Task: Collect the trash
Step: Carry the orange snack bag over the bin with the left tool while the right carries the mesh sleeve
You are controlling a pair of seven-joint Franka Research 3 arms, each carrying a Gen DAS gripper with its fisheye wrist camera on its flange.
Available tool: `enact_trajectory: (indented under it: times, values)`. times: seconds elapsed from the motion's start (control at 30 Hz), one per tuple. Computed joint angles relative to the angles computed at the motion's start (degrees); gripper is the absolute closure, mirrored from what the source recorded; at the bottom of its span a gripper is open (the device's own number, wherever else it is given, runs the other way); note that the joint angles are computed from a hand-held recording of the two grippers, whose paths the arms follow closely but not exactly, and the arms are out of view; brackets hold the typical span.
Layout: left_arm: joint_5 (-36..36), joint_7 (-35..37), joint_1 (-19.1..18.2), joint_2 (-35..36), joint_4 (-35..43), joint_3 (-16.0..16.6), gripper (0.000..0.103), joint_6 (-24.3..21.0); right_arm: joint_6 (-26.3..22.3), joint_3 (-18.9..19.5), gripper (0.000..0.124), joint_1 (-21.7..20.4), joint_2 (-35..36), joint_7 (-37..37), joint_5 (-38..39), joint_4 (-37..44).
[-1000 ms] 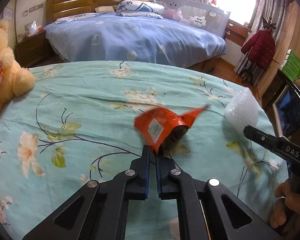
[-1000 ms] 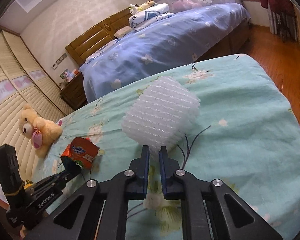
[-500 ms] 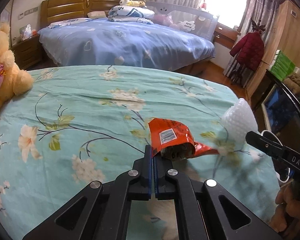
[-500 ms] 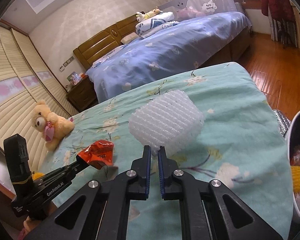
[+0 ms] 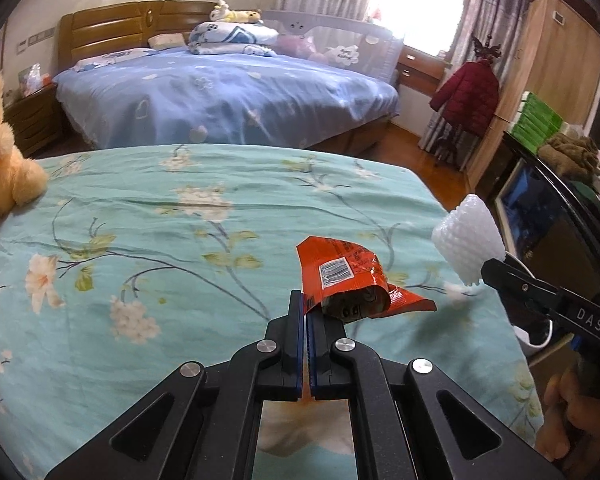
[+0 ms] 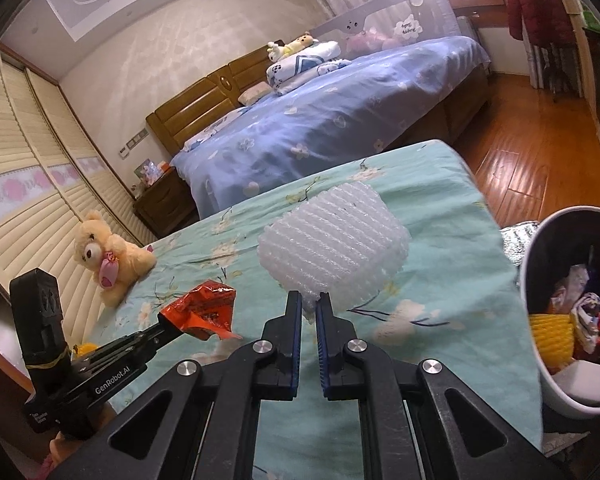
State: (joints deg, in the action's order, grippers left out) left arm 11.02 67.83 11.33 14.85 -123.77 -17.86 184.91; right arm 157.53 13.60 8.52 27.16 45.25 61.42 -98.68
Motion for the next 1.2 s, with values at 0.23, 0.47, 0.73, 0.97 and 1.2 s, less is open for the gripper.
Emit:
enact_trajectory:
  times: [0.23,0.47,0.73,0.97,1.2]
  values:
    - [0.2,1.4,0.1,0.3,0.7,-2.9,0.103,-0.5,1.0,-0.5,0.117,-1.2,-3.0,-2.1,2.5,-3.9]
    - [-0.1,3.1,-2.0,1.0,2.3,-3.4,0.103,-1.1,2.0,-1.9,0.117,-1.9,-6.0,-4.9,5.8,-7.3]
    - [0.0,3.7,-5.6,1.8,4.0,-2.0,0.103,-1.7,2.4,-3.7,0.117,-2.4,-8.1,-6.7,8.4,-9.6]
    - [0.3,3.5,-8.5,2.3,5.2,-0.4,0.103,-2.4,2.2,-4.9,0.117,-3.0,-9.2,-8.2,10.4,-11.4]
    - [0.5,3.2,-10.7,2.7,6.2,0.9,0.103,-3.1,2.1,-5.7,0.117,-3.2,-9.9,-8.9,11.7,-12.5]
